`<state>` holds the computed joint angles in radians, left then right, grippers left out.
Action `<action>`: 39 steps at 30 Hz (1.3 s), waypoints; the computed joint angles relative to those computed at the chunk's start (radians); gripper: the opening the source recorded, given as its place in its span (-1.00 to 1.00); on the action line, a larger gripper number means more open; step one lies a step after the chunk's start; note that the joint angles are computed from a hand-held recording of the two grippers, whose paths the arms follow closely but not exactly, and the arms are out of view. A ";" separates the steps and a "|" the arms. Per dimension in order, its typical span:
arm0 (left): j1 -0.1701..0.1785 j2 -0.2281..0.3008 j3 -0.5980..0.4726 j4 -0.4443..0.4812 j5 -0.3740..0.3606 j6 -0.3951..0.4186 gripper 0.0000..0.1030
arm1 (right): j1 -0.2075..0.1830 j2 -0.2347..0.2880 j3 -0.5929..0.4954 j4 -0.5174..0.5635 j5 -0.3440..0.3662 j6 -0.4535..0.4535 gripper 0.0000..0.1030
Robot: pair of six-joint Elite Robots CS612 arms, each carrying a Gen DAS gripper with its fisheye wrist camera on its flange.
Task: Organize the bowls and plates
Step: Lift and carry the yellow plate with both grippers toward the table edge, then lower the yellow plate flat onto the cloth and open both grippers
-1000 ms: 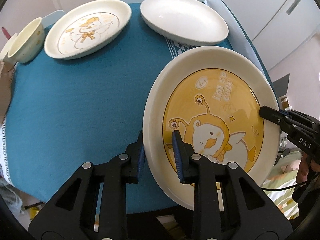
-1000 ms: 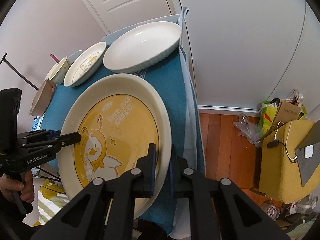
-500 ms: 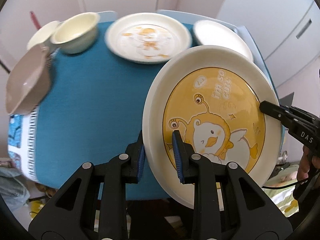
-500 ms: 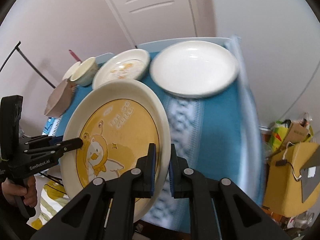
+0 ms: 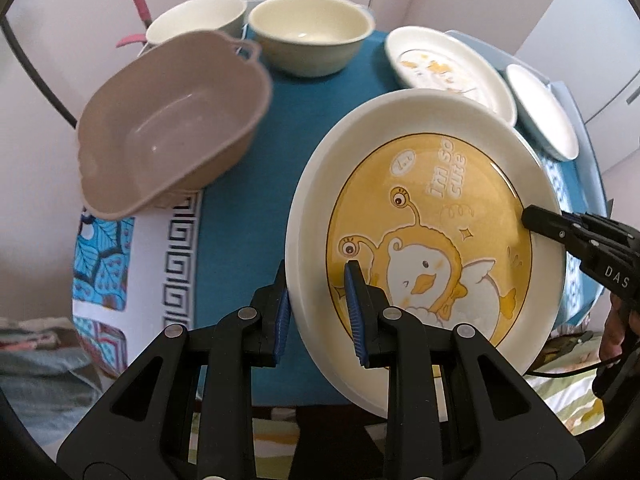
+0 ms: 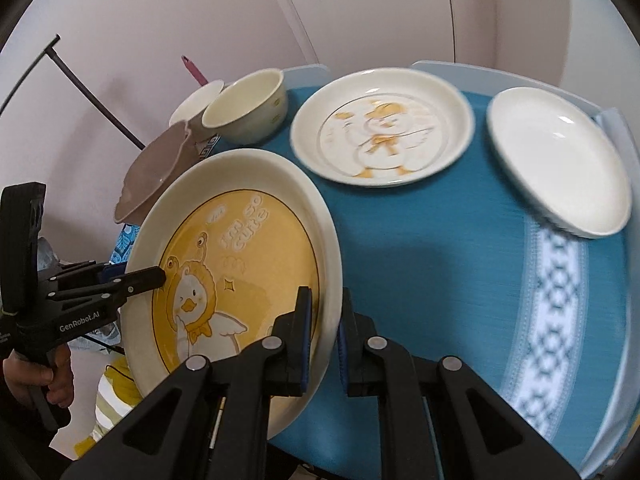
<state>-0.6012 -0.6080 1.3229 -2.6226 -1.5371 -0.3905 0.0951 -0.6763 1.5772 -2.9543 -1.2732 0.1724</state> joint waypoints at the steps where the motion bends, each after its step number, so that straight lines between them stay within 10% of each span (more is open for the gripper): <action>1: 0.006 0.003 -0.001 0.002 -0.006 0.009 -0.56 | 0.008 0.011 -0.018 0.010 -0.008 0.012 -0.79; 20: 0.042 0.027 -0.013 0.010 -0.050 0.108 -0.56 | 0.037 0.060 -0.086 0.075 -0.048 0.092 -0.79; 39: 0.007 0.005 0.020 -0.009 0.081 0.072 -0.52 | 0.044 0.032 -0.063 0.050 -0.094 0.083 -0.77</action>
